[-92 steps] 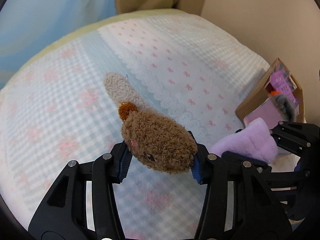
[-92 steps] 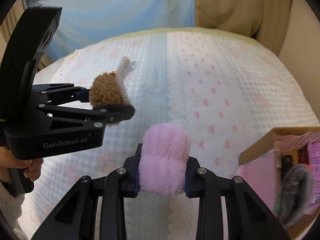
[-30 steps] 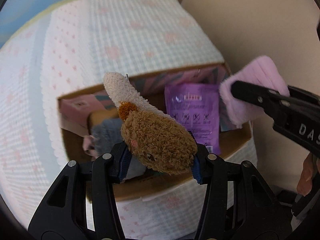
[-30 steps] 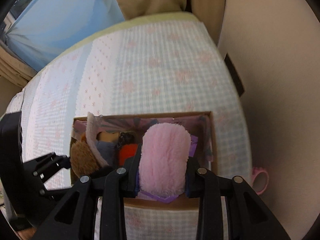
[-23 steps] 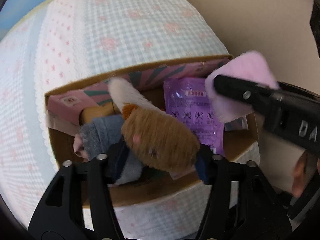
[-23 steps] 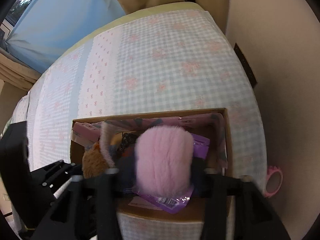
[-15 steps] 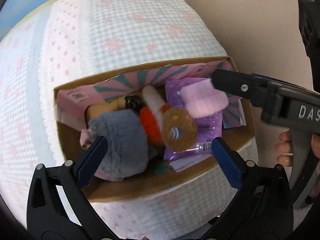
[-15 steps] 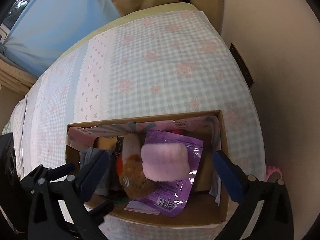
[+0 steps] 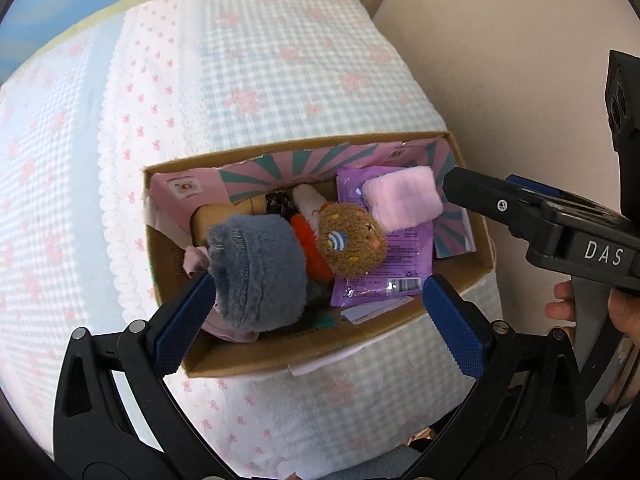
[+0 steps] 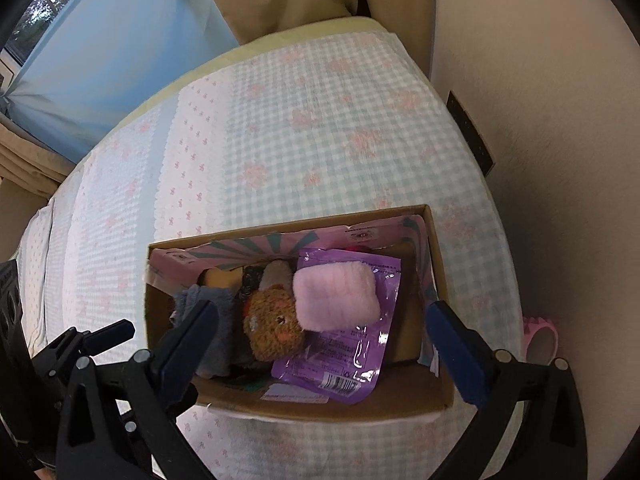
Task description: Organize soft objects
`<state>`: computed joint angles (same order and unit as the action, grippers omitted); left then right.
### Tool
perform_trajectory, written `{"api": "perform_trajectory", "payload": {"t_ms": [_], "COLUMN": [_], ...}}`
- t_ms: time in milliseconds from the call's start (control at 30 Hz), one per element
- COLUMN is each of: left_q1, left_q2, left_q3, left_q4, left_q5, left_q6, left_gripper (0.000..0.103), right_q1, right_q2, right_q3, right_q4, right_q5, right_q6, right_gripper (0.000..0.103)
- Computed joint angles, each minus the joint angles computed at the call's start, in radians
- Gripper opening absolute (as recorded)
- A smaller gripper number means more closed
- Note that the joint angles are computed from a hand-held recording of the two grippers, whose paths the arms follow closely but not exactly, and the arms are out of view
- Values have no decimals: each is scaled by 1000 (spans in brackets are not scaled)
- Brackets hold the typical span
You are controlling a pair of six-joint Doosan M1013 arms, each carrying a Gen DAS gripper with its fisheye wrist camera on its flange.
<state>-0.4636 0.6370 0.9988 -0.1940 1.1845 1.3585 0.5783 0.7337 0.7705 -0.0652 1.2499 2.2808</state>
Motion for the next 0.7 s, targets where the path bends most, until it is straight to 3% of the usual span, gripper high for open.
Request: {"api": "perform_trajectory", "payload": {"t_ms": [300,500,700], "left_q1": [10,23,42], "left_q2": [-123,-257,-405], "left_q3": [64,142,243], "left_q4": [38,156,313], "left_q5": [-83,-159,-259], "left_q6": [-15,-63,-171], "left_gripper": [103,103,103], "right_q1": [63,129,205], "right_q2": [-35,-38,4], "right_q3": [-77,-184,-336], "right_q4": [-109,-189,-292], "right_q5": [35,42,84], "right_q6": [29,44,23], "right_gripper": [103,103,103]}}
